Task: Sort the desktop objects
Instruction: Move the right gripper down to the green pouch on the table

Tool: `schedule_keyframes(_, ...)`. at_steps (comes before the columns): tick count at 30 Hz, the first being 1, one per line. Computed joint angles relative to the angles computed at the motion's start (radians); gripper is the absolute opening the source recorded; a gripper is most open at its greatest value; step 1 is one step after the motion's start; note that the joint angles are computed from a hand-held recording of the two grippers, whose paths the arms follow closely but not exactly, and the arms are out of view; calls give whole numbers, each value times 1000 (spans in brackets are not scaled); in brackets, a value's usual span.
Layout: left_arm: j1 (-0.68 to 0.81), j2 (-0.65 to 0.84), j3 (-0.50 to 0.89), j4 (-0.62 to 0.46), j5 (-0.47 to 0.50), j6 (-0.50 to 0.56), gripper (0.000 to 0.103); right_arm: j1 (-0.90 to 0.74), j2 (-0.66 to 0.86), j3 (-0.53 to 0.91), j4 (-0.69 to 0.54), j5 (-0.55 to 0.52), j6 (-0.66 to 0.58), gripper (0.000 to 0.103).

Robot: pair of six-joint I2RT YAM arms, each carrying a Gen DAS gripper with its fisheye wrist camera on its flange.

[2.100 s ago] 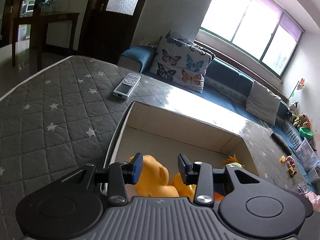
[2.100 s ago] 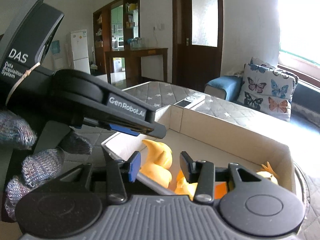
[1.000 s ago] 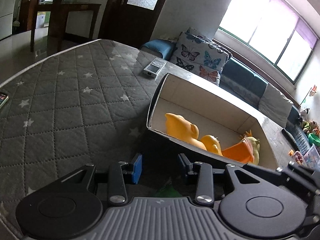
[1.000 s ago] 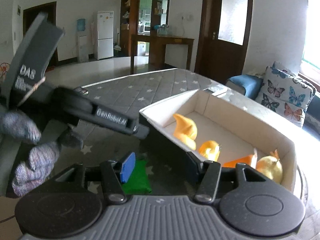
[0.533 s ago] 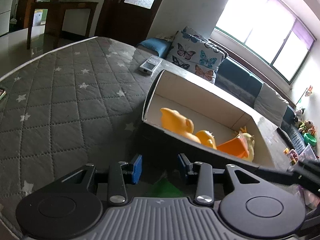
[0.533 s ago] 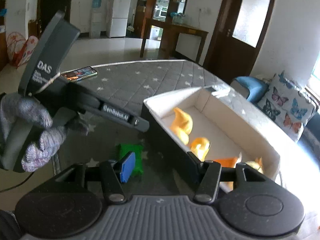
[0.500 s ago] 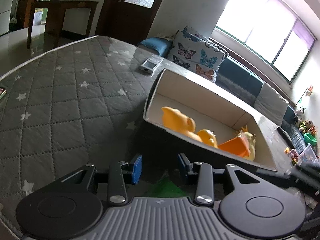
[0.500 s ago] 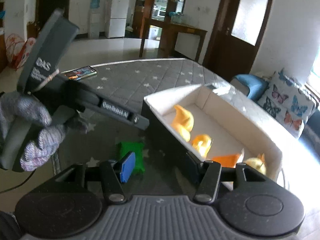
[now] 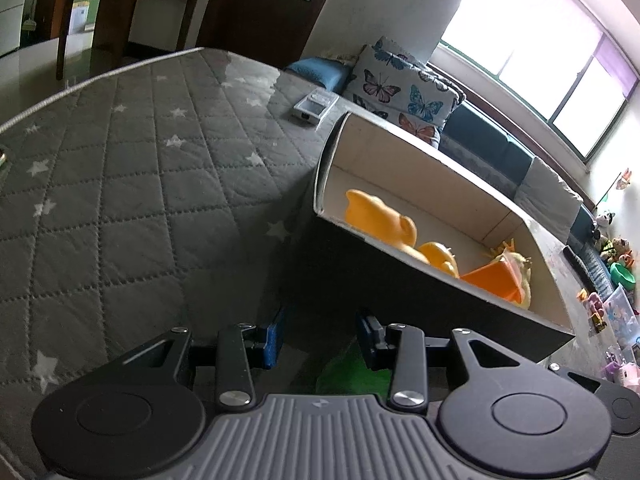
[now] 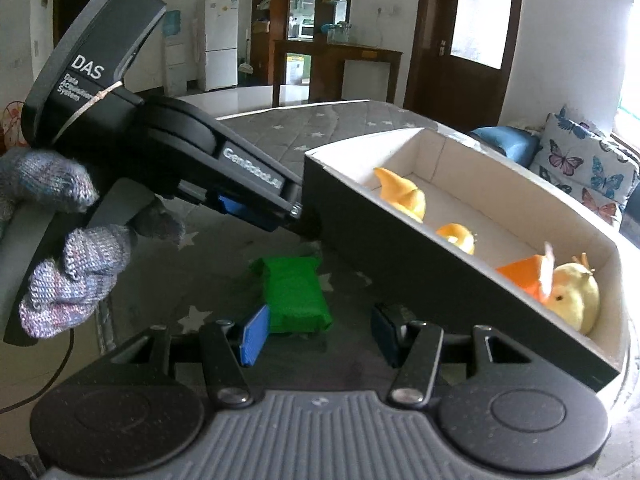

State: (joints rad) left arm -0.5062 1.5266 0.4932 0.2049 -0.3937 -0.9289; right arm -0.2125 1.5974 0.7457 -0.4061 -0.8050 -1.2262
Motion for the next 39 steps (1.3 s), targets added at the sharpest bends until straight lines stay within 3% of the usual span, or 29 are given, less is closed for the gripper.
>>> schedule_keyframes(13, 9, -19, -5, 5, 12, 10, 41, 37, -11, -58, 52, -11, 25, 61)
schedule_keyframes(20, 8, -1, 4, 8, 24, 16, 41, 83, -5, -99, 147, 31, 97, 60)
schedule_keyframes(26, 19, 22, 1, 27, 57, 13, 41, 92, 0, -96, 154, 46, 113, 43)
schedule_keyframes(29, 19, 30, -6, 46, 65, 8, 40, 87, 4, -88, 146, 46, 114, 41)
schedule_keyframes(39, 19, 11, -27, 75, 125, -10, 18, 60, -36, -92, 103, 22, 66, 39)
